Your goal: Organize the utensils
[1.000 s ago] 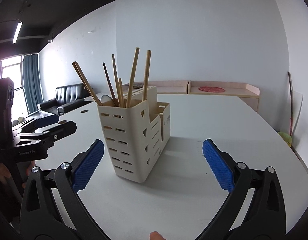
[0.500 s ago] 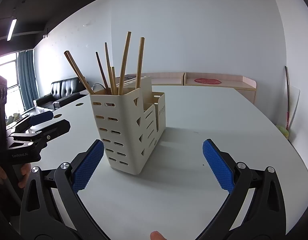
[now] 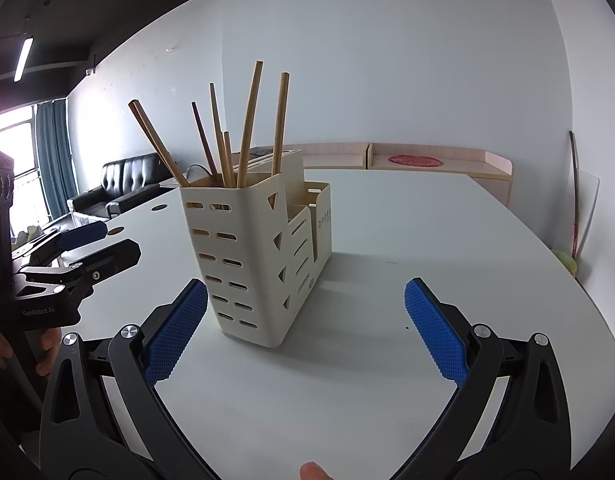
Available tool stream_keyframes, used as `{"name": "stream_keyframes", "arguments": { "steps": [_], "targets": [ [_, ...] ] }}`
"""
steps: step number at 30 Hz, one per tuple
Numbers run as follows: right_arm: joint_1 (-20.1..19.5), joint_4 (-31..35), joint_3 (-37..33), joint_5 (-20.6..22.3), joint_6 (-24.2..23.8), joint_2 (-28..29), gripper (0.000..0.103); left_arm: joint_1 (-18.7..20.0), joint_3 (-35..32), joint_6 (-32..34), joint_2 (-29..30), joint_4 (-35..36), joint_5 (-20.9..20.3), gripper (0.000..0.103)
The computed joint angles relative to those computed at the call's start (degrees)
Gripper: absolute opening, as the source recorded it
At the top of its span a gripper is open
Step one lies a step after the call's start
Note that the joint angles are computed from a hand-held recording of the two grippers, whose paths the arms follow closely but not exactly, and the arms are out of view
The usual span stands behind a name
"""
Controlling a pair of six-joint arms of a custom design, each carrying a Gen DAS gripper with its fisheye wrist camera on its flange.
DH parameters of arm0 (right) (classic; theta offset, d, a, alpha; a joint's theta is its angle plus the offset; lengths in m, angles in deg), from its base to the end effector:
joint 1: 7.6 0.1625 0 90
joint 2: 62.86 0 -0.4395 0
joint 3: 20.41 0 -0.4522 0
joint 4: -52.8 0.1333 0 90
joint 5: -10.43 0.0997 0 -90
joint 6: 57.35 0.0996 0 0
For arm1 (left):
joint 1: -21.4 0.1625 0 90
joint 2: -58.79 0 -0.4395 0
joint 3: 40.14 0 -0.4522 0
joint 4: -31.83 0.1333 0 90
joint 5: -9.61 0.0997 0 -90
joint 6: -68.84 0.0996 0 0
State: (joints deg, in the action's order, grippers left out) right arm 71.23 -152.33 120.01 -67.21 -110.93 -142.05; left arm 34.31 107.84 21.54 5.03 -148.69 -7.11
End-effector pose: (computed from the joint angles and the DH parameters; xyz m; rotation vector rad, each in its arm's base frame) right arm 0.0670 -0.4591 0.2211 1.0456 -2.3098 1.2339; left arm -0.2649 -0.2953 0.0310 0.5963 2.0430 -1.3677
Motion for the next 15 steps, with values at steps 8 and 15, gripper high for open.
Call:
{"name": "stream_keyframes", "arguments": {
  "steps": [8,15],
  "targets": [
    [-0.2,0.1,0.1,0.4,0.4,-0.2,0.095,-0.1,0.1,0.0,0.0,0.0,0.1,0.097],
    [-0.2,0.2,0.1,0.2,0.5,-0.3,0.095,-0.1,0.3,0.1,-0.2,-0.3,-0.1,0.098]
  ]
}}
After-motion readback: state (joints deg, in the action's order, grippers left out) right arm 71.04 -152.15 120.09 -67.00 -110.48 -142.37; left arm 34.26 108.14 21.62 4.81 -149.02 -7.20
